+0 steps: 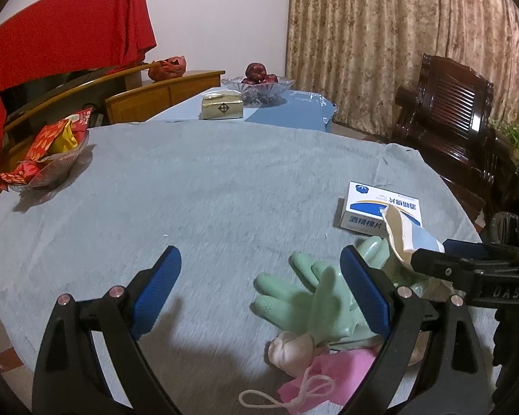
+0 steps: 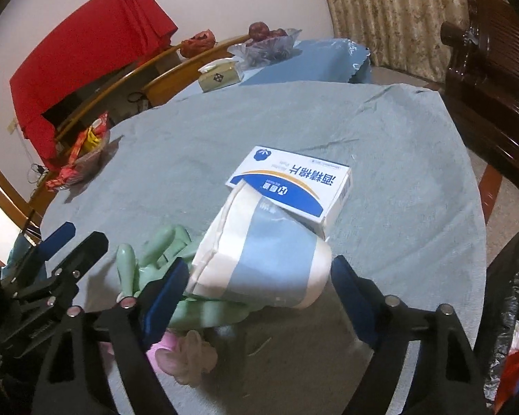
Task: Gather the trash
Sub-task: 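Move the right tool to the blue-and-white wrapper and grasp it, then lift the blue-and-white wrapper with the right tool while the left tool grasps a green glove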
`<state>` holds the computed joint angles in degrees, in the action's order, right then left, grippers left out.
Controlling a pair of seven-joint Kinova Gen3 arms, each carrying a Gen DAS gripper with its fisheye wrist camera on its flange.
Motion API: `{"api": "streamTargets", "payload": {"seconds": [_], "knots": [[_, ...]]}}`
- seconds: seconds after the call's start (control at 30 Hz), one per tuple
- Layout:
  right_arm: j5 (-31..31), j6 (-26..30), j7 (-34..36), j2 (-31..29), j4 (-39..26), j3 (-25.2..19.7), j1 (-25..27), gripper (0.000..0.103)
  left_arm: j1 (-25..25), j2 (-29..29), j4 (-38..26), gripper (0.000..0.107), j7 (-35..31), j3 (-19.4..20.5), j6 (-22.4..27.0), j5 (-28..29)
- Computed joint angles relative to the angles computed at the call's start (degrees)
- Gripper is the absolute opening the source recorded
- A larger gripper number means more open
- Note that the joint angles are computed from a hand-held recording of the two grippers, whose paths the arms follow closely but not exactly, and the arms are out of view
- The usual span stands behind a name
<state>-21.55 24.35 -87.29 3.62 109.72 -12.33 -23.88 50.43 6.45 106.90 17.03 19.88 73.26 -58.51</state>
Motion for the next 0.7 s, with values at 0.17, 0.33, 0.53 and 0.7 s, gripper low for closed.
{"api": "streamTargets", "payload": {"seconds": [0.17,0.33,0.53,0.7], "knots": [[-0.27,0.33,0.21,-2.23,1.6,0.4,0.23,0.071,0.5,-0.13,-0.21,0.09,-0.23,0.49,0.24,0.5],[7.78,2.55,-5.37,-3.77,2.01,0.59,-1.08,0.073,1.56,0.46,-0.61,0.09,-0.42,0.82,0.1,1.23],[4.89,3.89,-3.54,-3.17,2.22,1.61,-0.43,0.083,2.62,1.07,-0.8,0.09,0.08,0.62,-0.12,2.01],[2.36,4.06,-4.7,-1.59,1.14,1.96,0.57,0.091,3.1,1.13,-0.77,0.09,0.03,0.35,0.42,1.73]]}}
